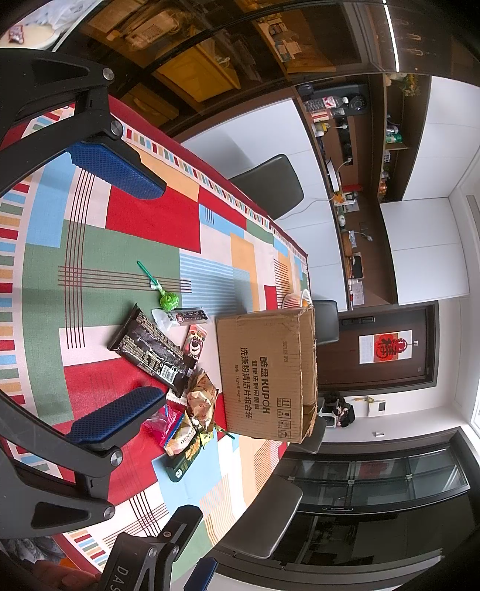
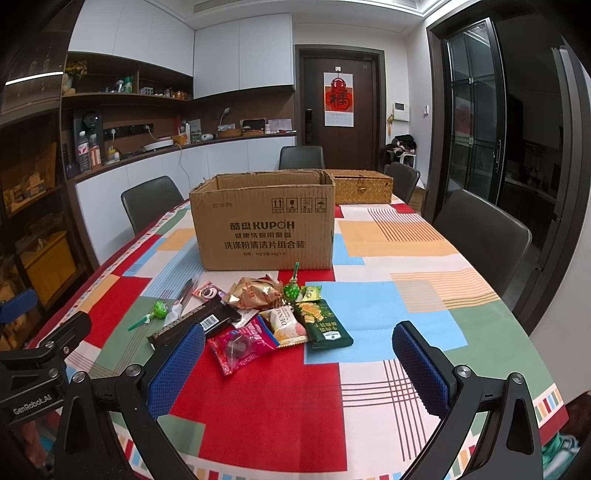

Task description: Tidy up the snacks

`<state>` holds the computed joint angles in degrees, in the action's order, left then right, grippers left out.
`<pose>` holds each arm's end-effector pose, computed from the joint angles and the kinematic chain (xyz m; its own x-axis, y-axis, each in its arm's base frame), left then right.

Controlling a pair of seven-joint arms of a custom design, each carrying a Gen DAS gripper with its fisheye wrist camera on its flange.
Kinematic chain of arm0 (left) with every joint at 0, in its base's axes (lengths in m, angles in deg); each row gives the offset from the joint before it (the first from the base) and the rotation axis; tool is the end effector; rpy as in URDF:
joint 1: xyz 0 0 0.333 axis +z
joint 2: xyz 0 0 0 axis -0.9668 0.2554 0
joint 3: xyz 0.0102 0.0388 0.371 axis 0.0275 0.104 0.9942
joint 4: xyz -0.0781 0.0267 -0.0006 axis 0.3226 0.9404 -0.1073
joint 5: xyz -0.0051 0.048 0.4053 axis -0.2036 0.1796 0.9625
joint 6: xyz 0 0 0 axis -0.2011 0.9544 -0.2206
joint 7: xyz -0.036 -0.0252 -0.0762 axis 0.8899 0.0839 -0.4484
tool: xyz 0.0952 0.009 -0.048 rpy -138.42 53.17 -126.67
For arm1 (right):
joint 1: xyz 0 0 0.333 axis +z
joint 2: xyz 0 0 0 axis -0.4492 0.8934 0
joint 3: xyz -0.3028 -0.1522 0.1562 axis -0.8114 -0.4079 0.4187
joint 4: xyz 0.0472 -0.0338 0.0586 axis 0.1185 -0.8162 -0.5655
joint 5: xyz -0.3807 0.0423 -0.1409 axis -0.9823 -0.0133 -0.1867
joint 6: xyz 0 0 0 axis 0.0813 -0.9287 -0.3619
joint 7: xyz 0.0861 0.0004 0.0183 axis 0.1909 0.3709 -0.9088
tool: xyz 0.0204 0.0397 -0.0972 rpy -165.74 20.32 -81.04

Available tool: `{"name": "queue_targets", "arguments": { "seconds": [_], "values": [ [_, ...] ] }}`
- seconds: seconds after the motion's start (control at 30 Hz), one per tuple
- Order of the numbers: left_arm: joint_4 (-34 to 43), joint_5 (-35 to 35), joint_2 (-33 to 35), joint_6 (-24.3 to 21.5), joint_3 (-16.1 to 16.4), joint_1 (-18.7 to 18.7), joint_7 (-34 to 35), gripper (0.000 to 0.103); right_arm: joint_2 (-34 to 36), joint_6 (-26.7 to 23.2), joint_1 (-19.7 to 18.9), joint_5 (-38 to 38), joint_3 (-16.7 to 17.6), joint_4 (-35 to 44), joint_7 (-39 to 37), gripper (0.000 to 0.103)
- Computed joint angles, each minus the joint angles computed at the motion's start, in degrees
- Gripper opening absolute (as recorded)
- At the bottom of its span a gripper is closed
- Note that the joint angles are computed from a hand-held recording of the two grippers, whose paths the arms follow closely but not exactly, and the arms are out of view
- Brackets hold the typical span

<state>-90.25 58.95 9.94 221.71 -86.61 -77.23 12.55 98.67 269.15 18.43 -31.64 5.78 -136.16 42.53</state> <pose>0.6710 -0.0961 0.4753 0.1225 -0.9869 -0.1052 -0.5072 0.0288 -0.8613 0.7164 0.2961 0.4807 0.1136 -0.9935 -0.0098 -0.4927 -0.0477 -0.8689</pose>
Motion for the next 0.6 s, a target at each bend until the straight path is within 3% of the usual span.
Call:
{"name": "queue_targets", "arguments": {
  "seconds": [0.3,0.6],
  "values": [
    [-0.1,-0.5,0.1,0.1,0.0,0.0,0.6,0.103,0.1,-0.2,-0.7,-0.1,1.2,0.2,-0.3,0.103],
    [1.0,-3.9,1.6,1.7,1.0,-0.3,6.1,0.103,0.4,-1.3,-7.8,0.6,10.4,2.6,-5.3,0.103]
  ]
}}
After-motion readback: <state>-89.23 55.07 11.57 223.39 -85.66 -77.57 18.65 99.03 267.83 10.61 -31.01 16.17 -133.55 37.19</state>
